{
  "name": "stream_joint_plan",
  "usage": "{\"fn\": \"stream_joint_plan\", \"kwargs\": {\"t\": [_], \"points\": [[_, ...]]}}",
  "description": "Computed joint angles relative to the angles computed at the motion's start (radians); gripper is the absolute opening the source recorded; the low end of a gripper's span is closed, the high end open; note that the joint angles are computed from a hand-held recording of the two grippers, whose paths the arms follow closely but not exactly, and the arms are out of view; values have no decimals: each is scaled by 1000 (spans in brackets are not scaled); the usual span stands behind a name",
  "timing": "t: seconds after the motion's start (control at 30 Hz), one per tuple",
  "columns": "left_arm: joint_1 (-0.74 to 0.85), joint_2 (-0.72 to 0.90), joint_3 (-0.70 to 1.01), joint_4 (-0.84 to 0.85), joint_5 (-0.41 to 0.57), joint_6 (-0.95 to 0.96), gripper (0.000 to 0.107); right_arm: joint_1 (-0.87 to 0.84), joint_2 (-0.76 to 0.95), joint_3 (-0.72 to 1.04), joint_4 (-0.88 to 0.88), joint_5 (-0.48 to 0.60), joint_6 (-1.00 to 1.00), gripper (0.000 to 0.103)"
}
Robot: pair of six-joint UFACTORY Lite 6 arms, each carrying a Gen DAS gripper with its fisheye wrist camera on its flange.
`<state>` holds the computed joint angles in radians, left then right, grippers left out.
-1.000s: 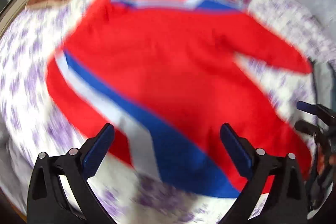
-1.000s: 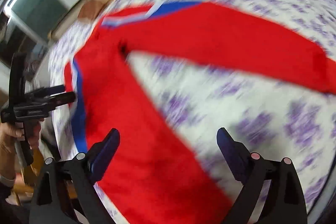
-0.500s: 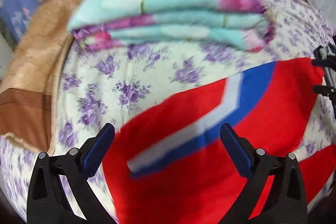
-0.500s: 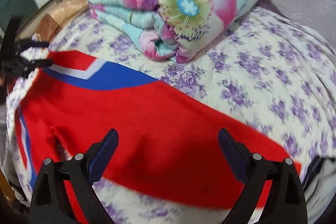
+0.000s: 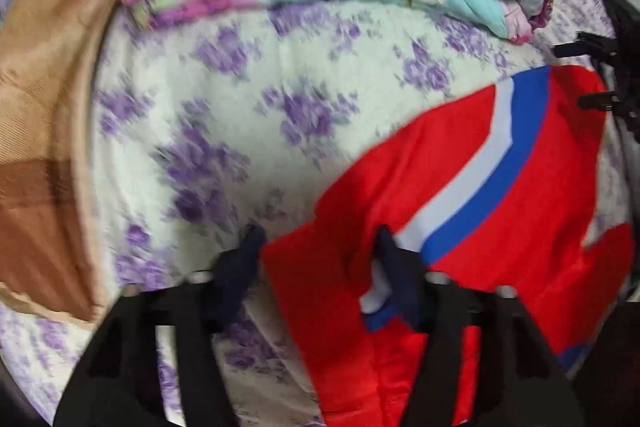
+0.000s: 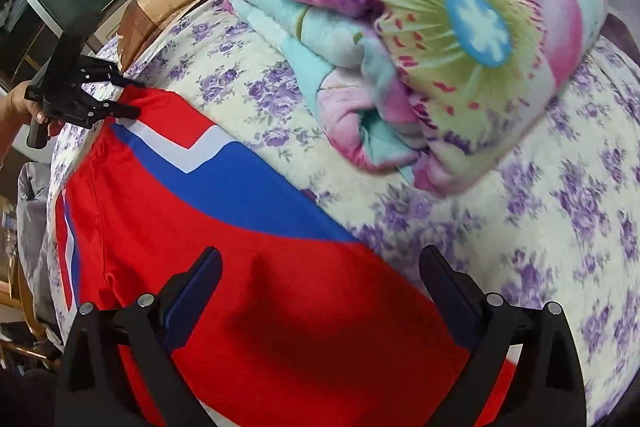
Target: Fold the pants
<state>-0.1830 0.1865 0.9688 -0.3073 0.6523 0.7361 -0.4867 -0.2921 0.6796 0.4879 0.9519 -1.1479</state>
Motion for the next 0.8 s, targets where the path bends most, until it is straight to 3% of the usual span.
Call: {"fn": "stream_joint_plan", "kwargs": {"t": [0.17, 0.3, 0.47, 0.57, 0.63, 0.7, 0.8], "points": [[5, 26, 5, -47, -25, 56, 45, 35, 43, 3, 6, -39, 16, 99], [64, 2, 20, -110, 43, 133, 44, 11, 56, 36, 23, 13, -15, 99], [159, 45, 62, -206, 124, 224, 45, 92, 91, 8, -67, -59, 12, 97], [154, 75, 41, -215, 82, 211, 45, 151, 45, -46, -124, -132, 54, 85], [147, 54, 7, -223, 70, 193, 45, 126, 29, -36, -114, -121, 60, 64], [165, 67, 31, -237, 109, 173, 44, 59, 40, -6, -74, -71, 13, 9], [210, 45, 46, -241, 163, 184, 41, -12, 37, 2, -37, 2, -52, 7]]}}
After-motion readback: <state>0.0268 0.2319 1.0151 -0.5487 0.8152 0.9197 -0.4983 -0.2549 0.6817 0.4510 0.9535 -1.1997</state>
